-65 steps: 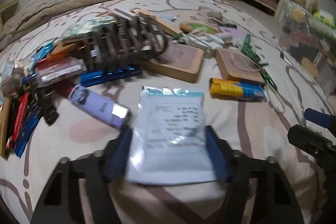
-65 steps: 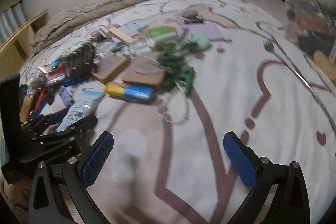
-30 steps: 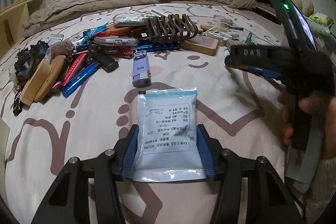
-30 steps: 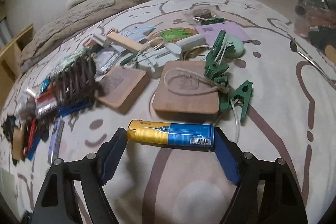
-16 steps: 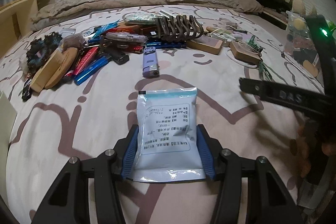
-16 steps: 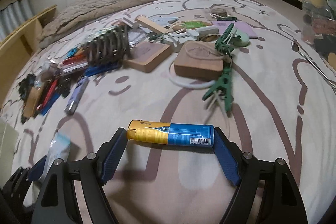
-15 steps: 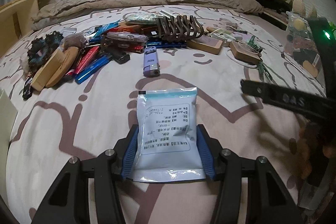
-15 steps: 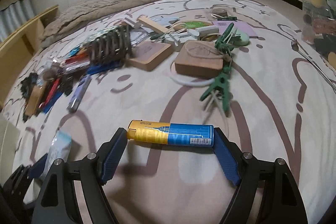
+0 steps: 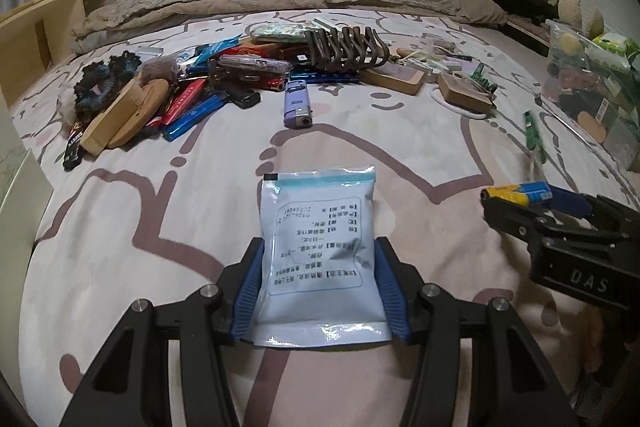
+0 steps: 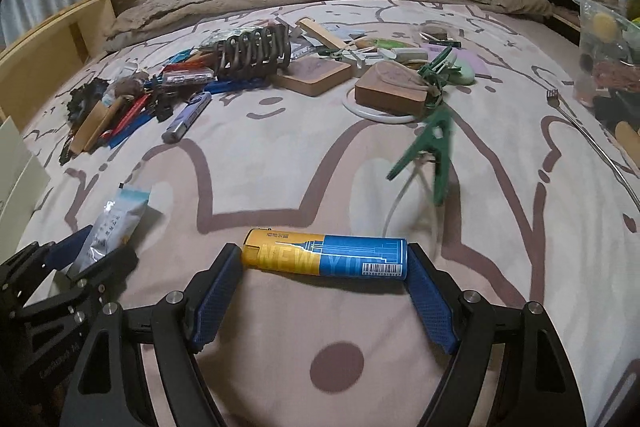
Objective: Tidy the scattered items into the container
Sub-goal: 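Carry the sachet and battery with both tools over the white box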
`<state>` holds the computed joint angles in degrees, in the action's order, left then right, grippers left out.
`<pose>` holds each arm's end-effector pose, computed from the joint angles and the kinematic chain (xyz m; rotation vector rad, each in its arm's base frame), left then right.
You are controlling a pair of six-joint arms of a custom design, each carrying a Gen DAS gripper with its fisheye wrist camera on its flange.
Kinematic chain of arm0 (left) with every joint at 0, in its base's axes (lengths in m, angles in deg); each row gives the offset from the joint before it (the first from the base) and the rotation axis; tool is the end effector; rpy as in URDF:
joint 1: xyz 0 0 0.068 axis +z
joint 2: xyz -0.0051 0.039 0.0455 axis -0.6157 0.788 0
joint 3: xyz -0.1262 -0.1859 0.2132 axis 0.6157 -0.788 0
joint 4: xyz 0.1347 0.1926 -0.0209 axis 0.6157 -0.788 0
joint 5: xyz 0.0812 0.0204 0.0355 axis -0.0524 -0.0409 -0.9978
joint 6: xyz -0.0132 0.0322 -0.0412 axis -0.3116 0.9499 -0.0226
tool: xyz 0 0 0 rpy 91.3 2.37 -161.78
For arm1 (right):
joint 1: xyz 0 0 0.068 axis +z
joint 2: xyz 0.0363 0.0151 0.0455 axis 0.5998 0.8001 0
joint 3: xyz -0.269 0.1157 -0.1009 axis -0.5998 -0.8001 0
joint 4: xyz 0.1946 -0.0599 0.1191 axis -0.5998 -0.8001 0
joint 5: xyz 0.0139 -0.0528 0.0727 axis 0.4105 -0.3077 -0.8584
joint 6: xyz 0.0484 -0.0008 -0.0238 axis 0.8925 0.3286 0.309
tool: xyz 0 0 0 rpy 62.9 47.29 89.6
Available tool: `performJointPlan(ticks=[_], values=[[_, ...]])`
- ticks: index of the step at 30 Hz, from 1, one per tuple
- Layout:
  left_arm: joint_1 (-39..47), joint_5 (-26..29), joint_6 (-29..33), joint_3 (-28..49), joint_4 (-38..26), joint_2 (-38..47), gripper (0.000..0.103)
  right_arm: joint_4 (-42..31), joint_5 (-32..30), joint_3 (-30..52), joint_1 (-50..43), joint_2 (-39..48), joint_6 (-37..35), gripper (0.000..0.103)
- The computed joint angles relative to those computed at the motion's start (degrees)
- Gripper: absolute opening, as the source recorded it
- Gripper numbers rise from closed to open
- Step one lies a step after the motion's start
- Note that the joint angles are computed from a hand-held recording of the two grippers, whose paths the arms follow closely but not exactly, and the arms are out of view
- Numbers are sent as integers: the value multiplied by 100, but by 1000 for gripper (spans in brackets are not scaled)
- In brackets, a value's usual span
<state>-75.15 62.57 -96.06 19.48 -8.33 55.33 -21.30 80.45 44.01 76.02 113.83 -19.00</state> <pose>0.2553 -0.1876 0.1809 0.4652 2.3676 -0.2406 0.2220 0.1596 0.1841 0.3025 2.4312 -0.0017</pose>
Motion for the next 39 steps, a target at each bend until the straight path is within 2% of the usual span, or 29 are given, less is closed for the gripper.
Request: performJointPlan(ticks=[15, 23, 39], values=[[63, -11, -159, -303, -220, -749, 53, -642, 329, 89, 699, -535, 335, 82], [71, 7, -183, -275, -440, -1310, 53, -985, 602, 304, 901, -1058, 443, 82], [32, -74, -146, -212, -839, -2169, 53, -1584, 1198, 692, 1375, -1487, 562, 82]])
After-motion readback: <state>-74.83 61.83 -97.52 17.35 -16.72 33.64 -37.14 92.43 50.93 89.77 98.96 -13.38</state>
